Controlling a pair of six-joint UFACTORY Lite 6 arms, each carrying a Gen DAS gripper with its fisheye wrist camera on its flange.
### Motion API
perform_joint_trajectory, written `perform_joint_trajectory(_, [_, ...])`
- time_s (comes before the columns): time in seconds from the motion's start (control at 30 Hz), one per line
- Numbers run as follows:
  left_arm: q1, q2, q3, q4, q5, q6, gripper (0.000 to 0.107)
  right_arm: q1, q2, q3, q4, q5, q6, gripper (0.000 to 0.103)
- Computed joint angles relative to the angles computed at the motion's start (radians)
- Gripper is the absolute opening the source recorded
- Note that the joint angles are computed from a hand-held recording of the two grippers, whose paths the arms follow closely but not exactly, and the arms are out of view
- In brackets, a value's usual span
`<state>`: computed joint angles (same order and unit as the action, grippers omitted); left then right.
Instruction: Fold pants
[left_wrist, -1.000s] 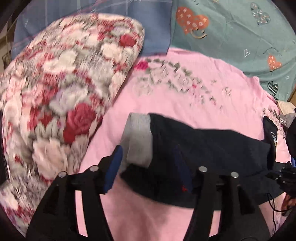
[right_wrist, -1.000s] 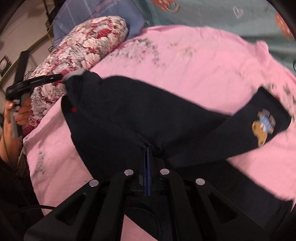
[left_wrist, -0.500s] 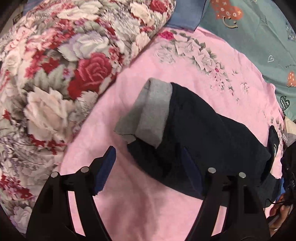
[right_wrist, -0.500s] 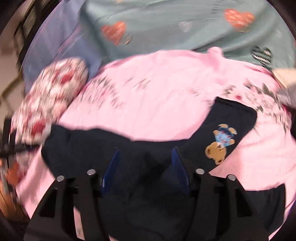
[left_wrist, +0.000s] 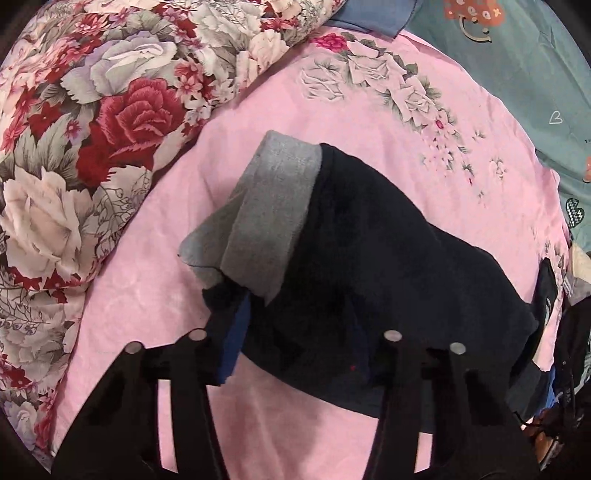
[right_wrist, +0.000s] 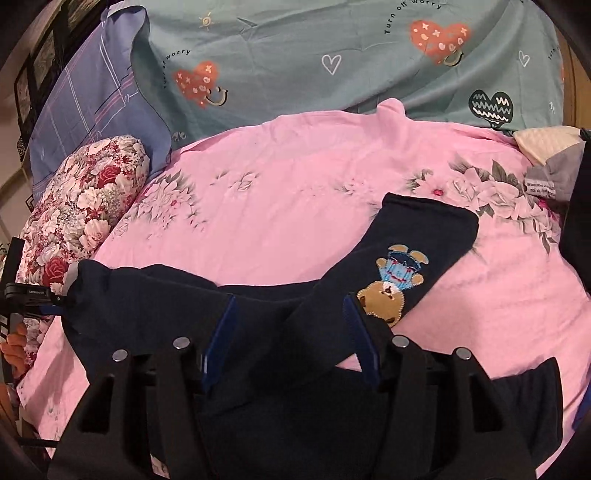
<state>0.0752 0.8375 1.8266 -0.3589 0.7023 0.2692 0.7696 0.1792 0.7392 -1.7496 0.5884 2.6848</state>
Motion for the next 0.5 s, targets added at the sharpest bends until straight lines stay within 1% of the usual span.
perform_joint_trajectory(0.07, [-0.007,-0.002,-0.005,-0.007,0.002,0.006,0.047,0.004,-0.007,-0.005,0.003,-0.003,0.004,0.060])
perform_joint_trajectory(0.13, [-0.006,0.031,0.028,-0.010,0.018,-0.009,0.047,0.016,-0.010,-0.001,0.011,0.005,-0.009,0.060])
perform_joint_trajectory(0.2, [0.003,0.078,0.082,-0.038,0.054,-0.022,0.047,0.018,-0.015,-0.003,-0.003,-0.001,-0.006,0.060])
perform_joint_trajectory(0.23, [0.012,0.111,0.125,-0.066,0.088,-0.032,0.047,0.014,-0.018,-0.010,-0.027,-0.008,0.019,0.060])
perform_joint_trajectory(0.3, [0.013,0.137,0.170,-0.073,0.115,-0.056,0.047,0.005,-0.018,-0.014,-0.021,-0.009,0.024,0.061])
perform_joint_trajectory(0.33, [0.008,0.133,0.171,-0.061,0.107,-0.067,0.044,-0.002,-0.013,-0.016,-0.006,-0.006,0.018,0.062])
perform_joint_trajectory(0.37, [0.002,0.120,0.156,-0.044,0.089,-0.079,0.039,-0.007,-0.009,-0.016,0.017,-0.001,0.004,0.062])
perform_joint_trajectory(0.4, [-0.005,0.097,0.126,-0.025,0.061,-0.090,0.025,-0.013,-0.008,-0.019,0.026,0.001,0.003,0.062])
perform_joint_trajectory(0.43, [-0.008,0.067,0.085,-0.032,0.036,-0.076,0.020,-0.024,-0.010,-0.028,0.026,-0.002,0.013,0.062])
perform_joint_trajectory(0.5, [-0.003,0.020,0.029,-0.076,0.019,-0.024,0.014,-0.038,-0.012,-0.041,0.022,-0.009,0.039,0.062])
